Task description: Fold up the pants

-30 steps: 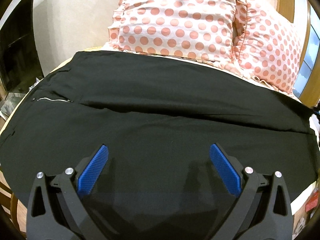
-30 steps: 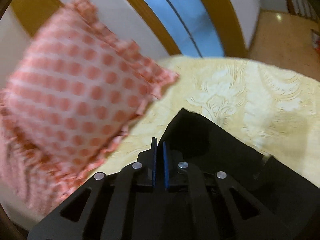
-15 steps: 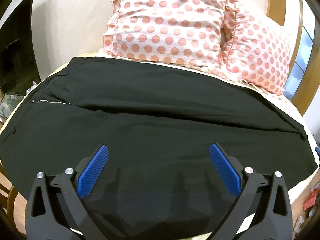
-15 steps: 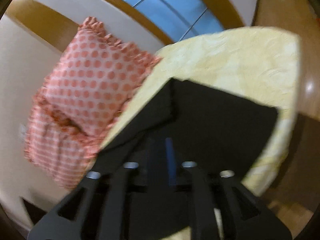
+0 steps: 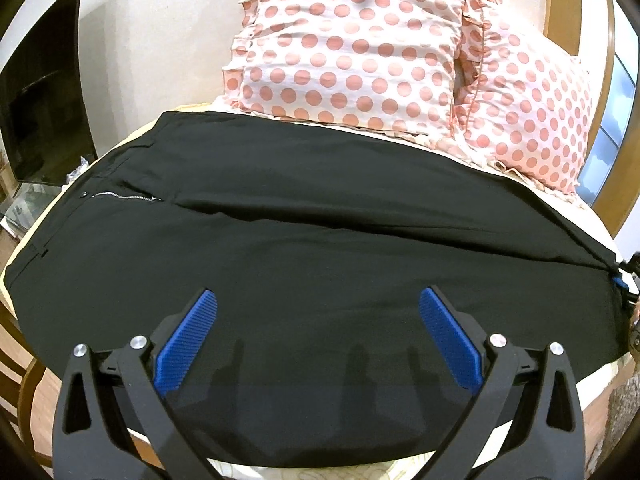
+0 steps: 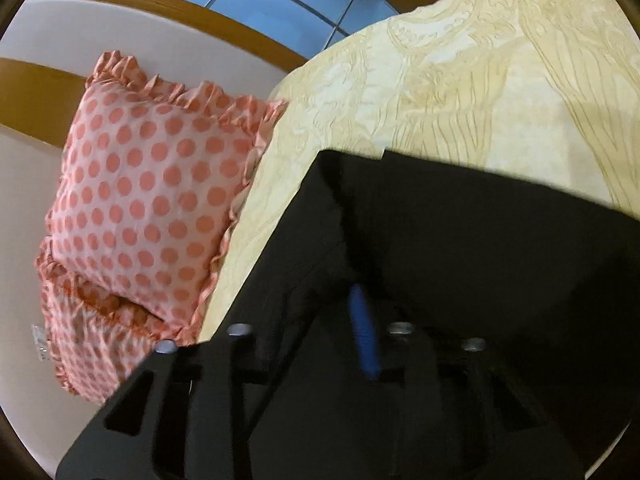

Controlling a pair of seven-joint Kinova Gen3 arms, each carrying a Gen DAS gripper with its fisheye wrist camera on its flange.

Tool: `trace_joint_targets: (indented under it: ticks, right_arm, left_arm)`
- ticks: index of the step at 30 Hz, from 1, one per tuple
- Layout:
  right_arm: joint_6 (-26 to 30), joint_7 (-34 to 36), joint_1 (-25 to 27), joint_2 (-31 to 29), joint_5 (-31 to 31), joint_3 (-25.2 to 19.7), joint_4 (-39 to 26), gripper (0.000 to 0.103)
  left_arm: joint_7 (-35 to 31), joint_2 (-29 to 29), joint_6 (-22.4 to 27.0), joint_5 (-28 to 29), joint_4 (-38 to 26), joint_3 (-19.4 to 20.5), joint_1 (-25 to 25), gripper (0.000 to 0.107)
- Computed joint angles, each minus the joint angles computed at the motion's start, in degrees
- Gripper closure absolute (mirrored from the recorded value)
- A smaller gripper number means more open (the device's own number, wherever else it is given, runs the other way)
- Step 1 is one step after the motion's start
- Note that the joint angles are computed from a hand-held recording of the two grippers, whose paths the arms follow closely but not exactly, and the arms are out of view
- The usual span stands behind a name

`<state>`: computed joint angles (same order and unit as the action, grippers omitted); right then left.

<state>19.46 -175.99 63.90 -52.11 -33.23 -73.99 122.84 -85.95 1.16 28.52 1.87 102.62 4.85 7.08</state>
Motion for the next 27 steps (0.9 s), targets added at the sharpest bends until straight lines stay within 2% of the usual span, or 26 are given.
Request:
trace_joint_targets:
  ticks: [2, 5, 7, 9, 12, 16, 19, 22, 24, 25, 27]
  right_arm:
    - [-1.01, -0.26, -0.98, -2.43, 0.24, 0.76, 0.89, 0.098]
    - [2.49, -0.86, -2.28, -6.95, 2.67, 3.88, 0.06, 0.099]
    - [2.99, 0.49, -2.63, -4.96, 1.97, 4.11, -0.15, 0.099]
    - [0.98, 0.59, -3.35, -2.03, 1.04, 3.26, 1.07, 0.098]
    - [-3.41, -0.79, -3.84, 0.20, -0.80, 1.46, 3.64, 0.097]
    - [-6.55, -2.07, -3.48, 1.27, -0.25, -0.24, 4.82, 0.090]
    - [-8.17, -3.31, -3.64, 1.24, 0.25, -0.41, 5.43, 0.086]
    - [-6.36, -3.74, -2.80, 0.74, 1.84, -0.29, 4.33, 0.084]
    - [-5.91, -3.34, -2.01, 0.05, 2.84, -0.34, 3.75, 0.086]
    - [-6.95, -3.61, -2.22, -0.72, 3.02, -0.25, 4.18, 0.095]
    - [-9.31, -3.24, -4.21, -4.16, 2.44, 1.53, 5.51, 0.097]
  left_arm:
    - [1.89, -0.08, -0.30, -1.99, 0.30, 0.11, 0.39, 0.006]
    - [5.76, 0.10, -0.82, -5.54, 0.55, 0.28, 1.03, 0.006]
    - [4.99, 0.46, -0.29, -4.16, 0.16, 0.21, 0.79, 0.006]
    - [3.29, 0.46, -0.11, -2.05, 0.14, 0.16, 0.50, 0.006]
    - [3.57, 0.28, -0.24, -2.60, 0.33, 0.31, 0.83, 0.006]
    - [5.71, 0.15, -0.36, -5.36, 0.55, 0.50, 1.47, 0.006]
    - [5.18, 0.52, 0.18, -4.40, 0.07, 0.36, 1.25, 0.006]
    - [4.28, 0.77, 0.39, -3.52, -0.15, 0.30, 1.09, 0.006]
    - [4.59, 0.66, 0.32, -4.07, 0.05, 0.37, 1.30, 0.006]
    - [4.81, 0.56, 0.28, -4.46, 0.16, 0.41, 1.42, 0.006]
    - [6.12, 0.10, -0.10, -6.11, 0.70, 0.48, 1.78, 0.006]
